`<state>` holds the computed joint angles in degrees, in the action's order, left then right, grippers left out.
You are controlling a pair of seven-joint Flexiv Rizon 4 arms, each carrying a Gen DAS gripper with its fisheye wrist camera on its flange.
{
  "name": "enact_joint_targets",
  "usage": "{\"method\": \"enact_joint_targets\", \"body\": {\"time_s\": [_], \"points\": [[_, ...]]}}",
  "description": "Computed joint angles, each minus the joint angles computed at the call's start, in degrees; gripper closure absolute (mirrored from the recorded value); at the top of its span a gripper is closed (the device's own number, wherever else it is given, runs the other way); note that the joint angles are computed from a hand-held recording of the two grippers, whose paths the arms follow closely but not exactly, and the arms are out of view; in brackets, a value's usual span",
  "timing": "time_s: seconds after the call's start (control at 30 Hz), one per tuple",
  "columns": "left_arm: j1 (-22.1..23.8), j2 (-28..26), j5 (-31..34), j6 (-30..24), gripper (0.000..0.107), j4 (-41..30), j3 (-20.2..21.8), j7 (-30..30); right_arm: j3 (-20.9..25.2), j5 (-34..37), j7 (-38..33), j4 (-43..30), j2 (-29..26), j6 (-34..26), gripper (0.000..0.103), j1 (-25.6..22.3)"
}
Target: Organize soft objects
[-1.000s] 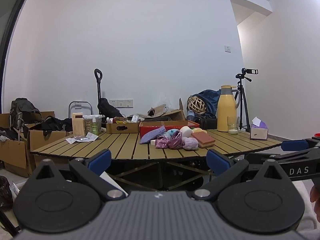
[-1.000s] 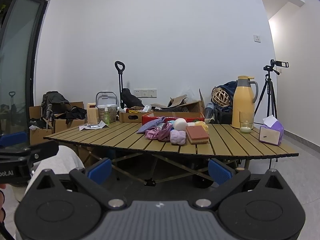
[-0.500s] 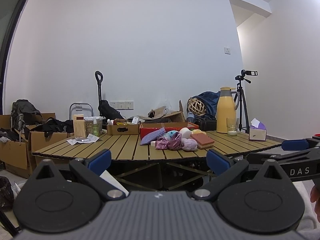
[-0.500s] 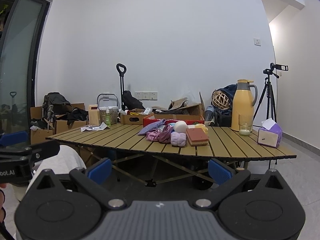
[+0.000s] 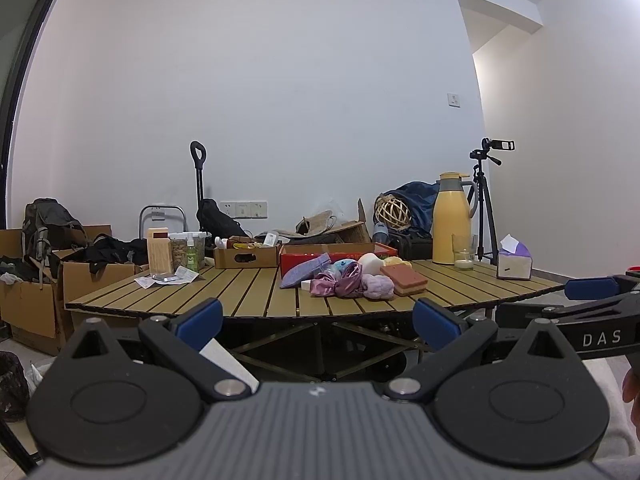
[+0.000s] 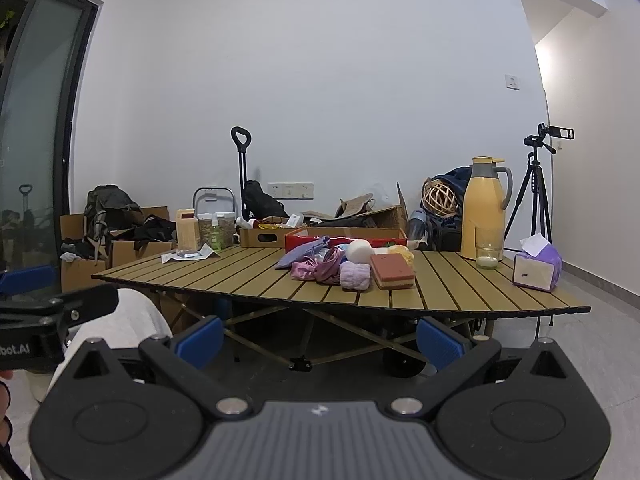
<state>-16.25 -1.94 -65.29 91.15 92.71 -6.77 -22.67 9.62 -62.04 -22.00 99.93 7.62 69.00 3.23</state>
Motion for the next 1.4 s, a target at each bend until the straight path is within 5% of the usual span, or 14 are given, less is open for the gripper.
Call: {"method": "enact_joint_targets", "body": {"time_s": [1.4], "points": [[0.83,-1.86,1.63,0.9,0.004,-2.12,-1.2,-0.82,-0.79,-1.76,-0.02,-2.12,-1.89,0.79,0.0,0.24]]}}
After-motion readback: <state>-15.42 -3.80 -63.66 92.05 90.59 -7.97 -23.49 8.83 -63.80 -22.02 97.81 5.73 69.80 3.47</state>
